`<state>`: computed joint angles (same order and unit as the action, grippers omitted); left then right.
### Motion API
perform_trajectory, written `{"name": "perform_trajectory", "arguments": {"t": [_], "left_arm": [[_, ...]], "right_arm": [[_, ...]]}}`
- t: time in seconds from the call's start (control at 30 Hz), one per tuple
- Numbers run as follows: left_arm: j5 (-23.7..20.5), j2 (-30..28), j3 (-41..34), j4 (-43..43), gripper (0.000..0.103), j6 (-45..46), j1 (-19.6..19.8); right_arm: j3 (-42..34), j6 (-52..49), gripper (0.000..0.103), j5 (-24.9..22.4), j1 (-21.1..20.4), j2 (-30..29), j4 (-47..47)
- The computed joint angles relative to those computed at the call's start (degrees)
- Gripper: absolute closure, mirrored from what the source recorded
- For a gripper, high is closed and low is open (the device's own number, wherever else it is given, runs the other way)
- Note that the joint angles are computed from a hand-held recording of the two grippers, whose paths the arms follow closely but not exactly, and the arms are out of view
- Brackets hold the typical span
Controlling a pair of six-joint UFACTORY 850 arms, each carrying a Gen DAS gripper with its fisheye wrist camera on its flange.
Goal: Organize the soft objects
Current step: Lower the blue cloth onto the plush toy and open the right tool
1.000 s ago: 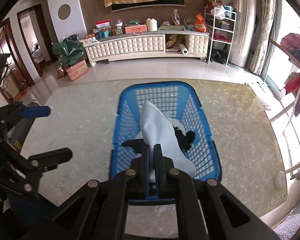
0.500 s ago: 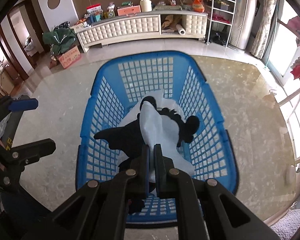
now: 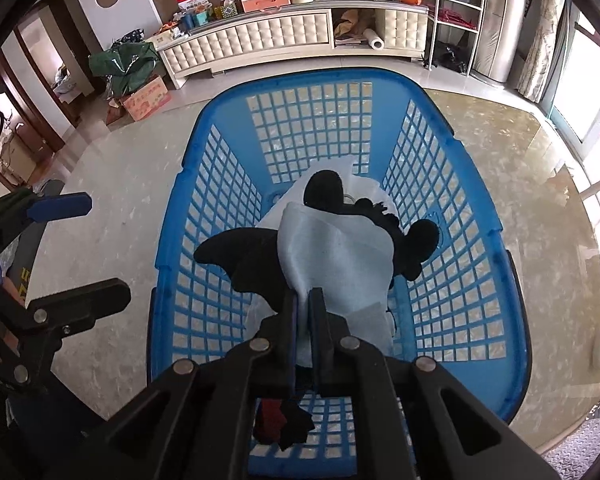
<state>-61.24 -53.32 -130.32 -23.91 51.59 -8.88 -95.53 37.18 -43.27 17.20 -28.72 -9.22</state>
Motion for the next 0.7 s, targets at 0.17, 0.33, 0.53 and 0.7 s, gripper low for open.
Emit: {"name": "perform_trajectory", "arguments": {"t": [0.17,0.33,0.53,0.7], "left_arm": [[-0.34,-0.47,-0.86,-0.03,0.0,-0.29,0.09],[-0.21,-0.43,-0.68,0.0,0.0,-0.18,0.13],[-0.2,-0.43,-0.71,-0.22,0.0,-0.13,0.28],[-0.29,-0.64,-1.06,-0.26,0.0,-0.19,0.43]], "right_arm": [[0.51,-0.39,0.084,0.15,-0.25,0.56,0.49],[0.03,1.6,0.041,0.49,-0.11,0.22,-1.43],[-0.17,1.26,0.031,0.27,-0.21,-0.19,-1.69],[-1.18,1.94,0.019,-0.22,0.31,-0.9,-3.09]]}}
